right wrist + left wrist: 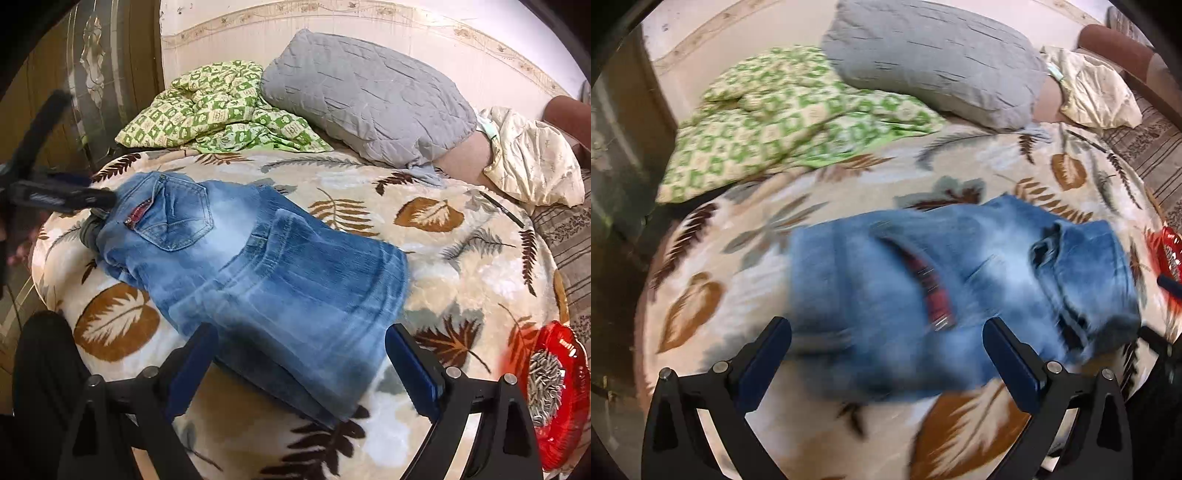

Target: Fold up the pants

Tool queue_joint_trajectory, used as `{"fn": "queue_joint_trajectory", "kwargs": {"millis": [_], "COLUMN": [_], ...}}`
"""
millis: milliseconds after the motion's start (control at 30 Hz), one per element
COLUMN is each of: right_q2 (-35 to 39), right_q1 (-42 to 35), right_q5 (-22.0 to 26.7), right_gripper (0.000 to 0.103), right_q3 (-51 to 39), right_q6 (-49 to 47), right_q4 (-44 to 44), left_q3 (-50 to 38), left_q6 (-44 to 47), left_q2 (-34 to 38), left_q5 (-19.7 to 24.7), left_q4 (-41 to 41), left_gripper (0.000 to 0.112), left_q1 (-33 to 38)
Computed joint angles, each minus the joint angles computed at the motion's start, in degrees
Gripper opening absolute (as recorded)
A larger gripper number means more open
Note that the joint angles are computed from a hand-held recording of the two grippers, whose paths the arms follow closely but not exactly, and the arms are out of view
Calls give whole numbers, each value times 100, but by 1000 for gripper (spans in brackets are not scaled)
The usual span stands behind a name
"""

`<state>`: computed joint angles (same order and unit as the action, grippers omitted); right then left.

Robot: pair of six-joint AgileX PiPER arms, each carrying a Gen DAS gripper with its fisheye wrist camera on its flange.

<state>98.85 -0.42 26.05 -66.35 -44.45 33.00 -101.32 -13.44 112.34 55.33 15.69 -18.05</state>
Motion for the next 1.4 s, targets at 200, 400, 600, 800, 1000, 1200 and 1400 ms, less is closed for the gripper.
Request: {"fn": "queue_joint_trajectory", "kwargs": {"millis": [200, 400, 600, 800, 1000, 1200, 1400], "right_q2": [180, 276, 687, 1486, 2244, 2077, 2366], "right_q1": [275, 412, 1393, 2334, 2815, 2724, 2751], "right_q5": [77, 713, 373, -106, 66, 263, 680], "right_gripper": [94, 94, 94, 93, 65, 34, 34], "right_q3": [-222, -421, -841, -1568, -2194, -2261, -2722], "right_q6": [345, -585, -175, 1048, 2441, 1757, 1914], "right_q4": [-10, 857, 34, -1849, -3549, -2444, -2440], "left_q3": [965, 1667, 1748, 1357, 882, 502, 315], "left_q6": [426, 541, 1009, 2235, 2530, 3312, 2856], "left_q2": [-594, -618, -155, 527, 615, 317, 715], "left_q5": [-383, -863, -1432, -1266, -734, -301, -183], "left_q4": [-787, -1284, -1695, -3227, -3355, -3800, -2785], "left_gripper": [103, 103, 103, 103, 55, 39, 41], "left_q1": [481, 798, 1176, 1706, 1729, 1988, 1717]}}
